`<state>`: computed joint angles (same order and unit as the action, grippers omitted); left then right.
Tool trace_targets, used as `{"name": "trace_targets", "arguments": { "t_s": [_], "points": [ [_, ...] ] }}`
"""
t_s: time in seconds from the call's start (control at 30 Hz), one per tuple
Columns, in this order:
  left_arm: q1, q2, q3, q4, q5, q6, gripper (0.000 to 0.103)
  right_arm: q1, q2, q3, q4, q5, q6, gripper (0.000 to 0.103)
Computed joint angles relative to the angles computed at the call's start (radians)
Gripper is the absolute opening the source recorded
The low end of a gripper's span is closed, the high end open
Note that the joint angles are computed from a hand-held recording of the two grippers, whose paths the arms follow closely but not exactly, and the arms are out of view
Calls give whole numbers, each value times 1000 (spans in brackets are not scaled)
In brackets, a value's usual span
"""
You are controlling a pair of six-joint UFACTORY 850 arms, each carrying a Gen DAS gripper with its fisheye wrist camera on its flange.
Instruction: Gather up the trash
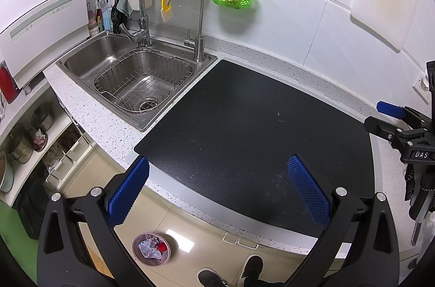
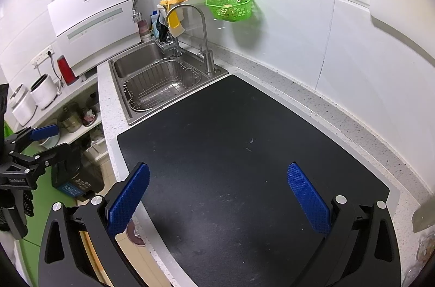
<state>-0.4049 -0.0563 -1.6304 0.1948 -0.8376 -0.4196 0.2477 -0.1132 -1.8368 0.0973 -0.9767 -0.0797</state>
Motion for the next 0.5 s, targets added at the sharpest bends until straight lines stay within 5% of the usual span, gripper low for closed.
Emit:
{"name": "trace_targets", "arguments": {
  "t_s": [0.5],
  "points": [
    [2,1,0,0,0,-1,100,2,1,5,3,2,-1,97]
  ]
}}
